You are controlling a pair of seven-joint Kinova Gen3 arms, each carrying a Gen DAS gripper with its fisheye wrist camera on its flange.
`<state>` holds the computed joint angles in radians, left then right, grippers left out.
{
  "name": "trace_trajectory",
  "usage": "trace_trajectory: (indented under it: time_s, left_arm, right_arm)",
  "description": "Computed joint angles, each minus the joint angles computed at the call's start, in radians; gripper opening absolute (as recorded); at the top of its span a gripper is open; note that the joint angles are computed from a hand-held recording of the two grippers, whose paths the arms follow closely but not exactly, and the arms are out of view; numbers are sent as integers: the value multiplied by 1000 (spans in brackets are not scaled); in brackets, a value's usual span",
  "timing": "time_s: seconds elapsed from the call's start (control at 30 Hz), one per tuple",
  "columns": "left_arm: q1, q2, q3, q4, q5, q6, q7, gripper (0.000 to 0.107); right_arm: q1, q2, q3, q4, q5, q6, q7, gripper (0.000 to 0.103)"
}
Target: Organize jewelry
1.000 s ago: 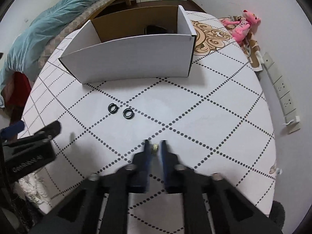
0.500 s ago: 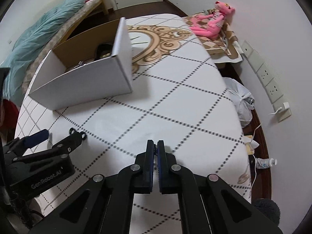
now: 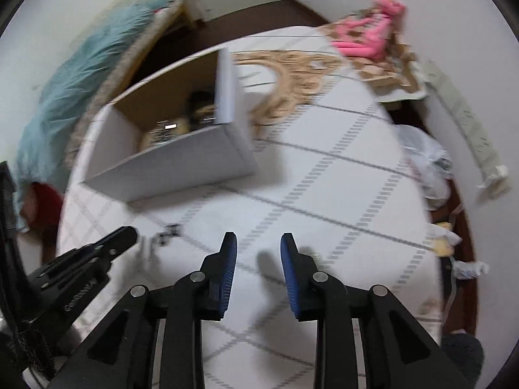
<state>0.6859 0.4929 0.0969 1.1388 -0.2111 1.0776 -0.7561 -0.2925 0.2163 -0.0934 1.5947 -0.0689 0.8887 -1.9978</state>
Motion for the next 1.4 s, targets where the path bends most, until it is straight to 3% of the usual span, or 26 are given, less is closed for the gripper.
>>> trace_trajectory:
  time_s: [0.17, 0.43, 0.47, 0.5, 0.57, 0.6, 0.67, 0.77, 1.0, 1.13, 1.33, 1.37, 1.4]
  left_arm:
    - [-23, -66, -8, 88, -8, -5, 33, 4]
    - [4, -25, -23, 23, -92, 170, 98, 11]
    - [4, -19, -24, 18, -97, 179, 104, 26]
    - [3, -15, -24, 16, -99, 184, 107, 63]
    - [8, -12, -26, 15, -111, 189, 117, 102]
    - [13, -18, -28, 24, -122, 179, 123, 102]
    - [12, -18, -24, 22, -126, 179, 123, 102]
    - [14, -5, -22, -1, -130, 192, 115, 102]
    - [43, 42, -13, -77, -128, 187, 89, 102]
    - [51, 99, -4, -148, -90, 184, 38, 101]
    - [105, 156, -30, -222, -96, 186, -29, 101]
    - [112, 157, -36, -222, -98, 182, -32, 97]
    - [119, 156, -41, -219, -102, 172, -34, 84]
  right_arm:
    - [-36, 58, -29, -40, -14, -23, 43, 29]
    - [-124, 128, -17, -113, 66, -8, 18, 29]
    - [-125, 134, -18, -119, 65, -4, 20, 29]
    - [-135, 144, -13, -128, 78, 11, 11, 28]
    - [-163, 144, -2, -128, 118, 12, -15, 25]
    - [-171, 148, -1, -133, 130, 15, -23, 24]
    - [-171, 149, -7, -131, 133, 7, -18, 9]
    - [-172, 145, -6, -124, 148, -5, -18, 0]
    - [-94, 29, 1, -13, 89, -76, -35, 0]
    - [-22, -7, -2, 14, 13, -50, 10, 0]
    - [6, -38, 16, 38, 34, -25, -22, 0]
    - [9, -41, 17, 40, 41, -23, -26, 0]
    - [10, -43, 19, 40, 49, -20, -33, 0]
